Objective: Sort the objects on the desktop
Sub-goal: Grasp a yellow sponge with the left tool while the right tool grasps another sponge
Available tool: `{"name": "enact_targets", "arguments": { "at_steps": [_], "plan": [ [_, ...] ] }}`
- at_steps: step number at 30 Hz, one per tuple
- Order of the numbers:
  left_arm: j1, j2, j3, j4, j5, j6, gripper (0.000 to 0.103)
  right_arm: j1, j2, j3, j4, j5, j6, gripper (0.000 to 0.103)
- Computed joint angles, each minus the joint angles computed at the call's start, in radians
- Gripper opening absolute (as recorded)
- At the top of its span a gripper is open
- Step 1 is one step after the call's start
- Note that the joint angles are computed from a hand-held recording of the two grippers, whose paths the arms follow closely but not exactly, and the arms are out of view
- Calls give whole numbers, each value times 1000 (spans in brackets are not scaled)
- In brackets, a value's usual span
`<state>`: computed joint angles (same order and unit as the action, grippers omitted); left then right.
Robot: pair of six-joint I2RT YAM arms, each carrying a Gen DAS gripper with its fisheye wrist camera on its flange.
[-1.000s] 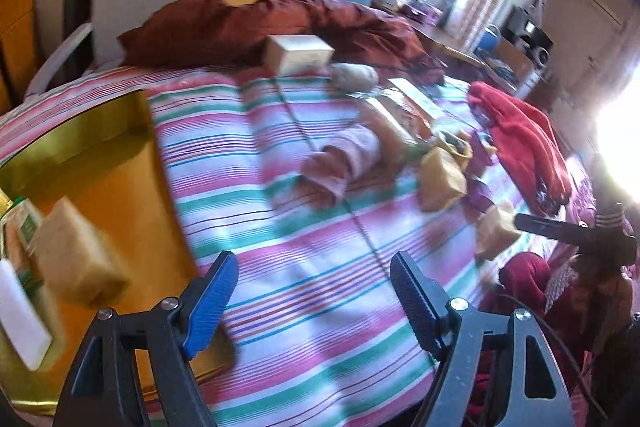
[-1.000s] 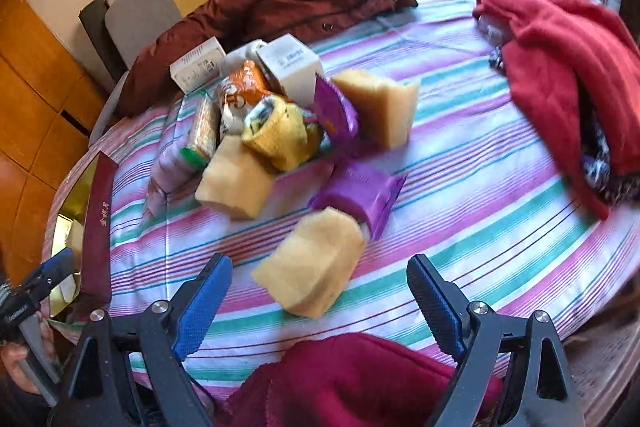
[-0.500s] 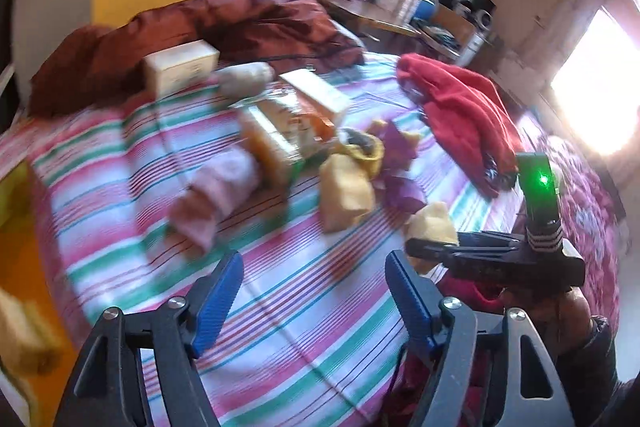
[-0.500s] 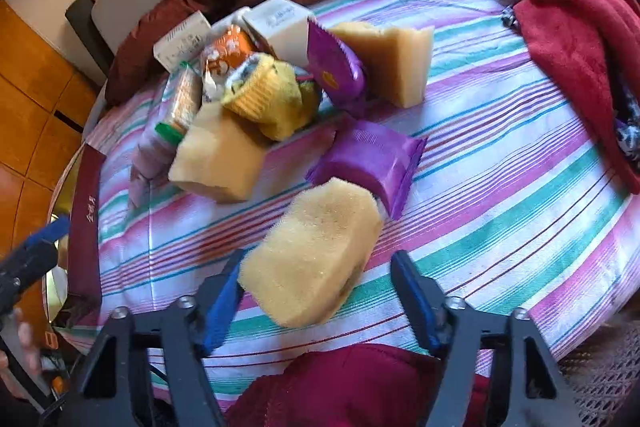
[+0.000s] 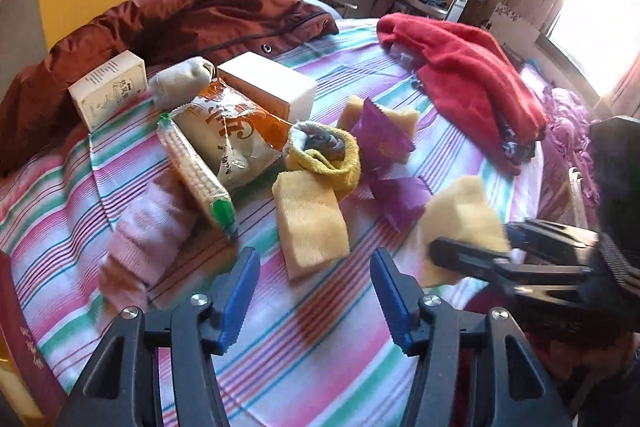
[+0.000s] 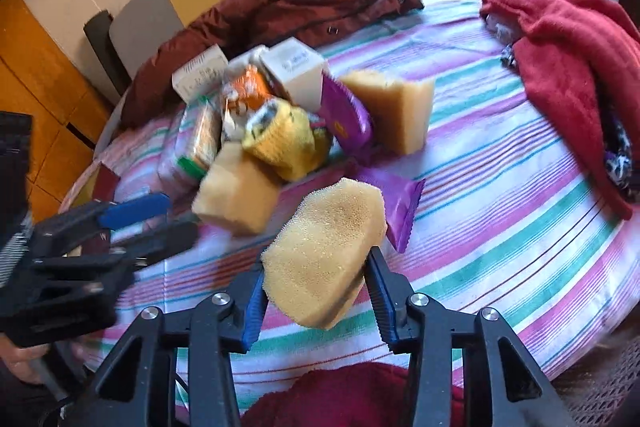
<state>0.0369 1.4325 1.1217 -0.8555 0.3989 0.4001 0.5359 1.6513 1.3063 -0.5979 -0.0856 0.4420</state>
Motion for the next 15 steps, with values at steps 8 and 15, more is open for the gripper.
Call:
{"name": "enact_targets", "arguments": {
  "at_steps": [8, 15],
  "plan": [
    [-83, 53, -9, 71, -80, -35, 52, -11, -5, 0, 21, 1, 12, 46],
    [-42, 72, -24, 104, -52, -76, 34, -8, -9, -7, 36, 11, 5, 46]
  ]
}}
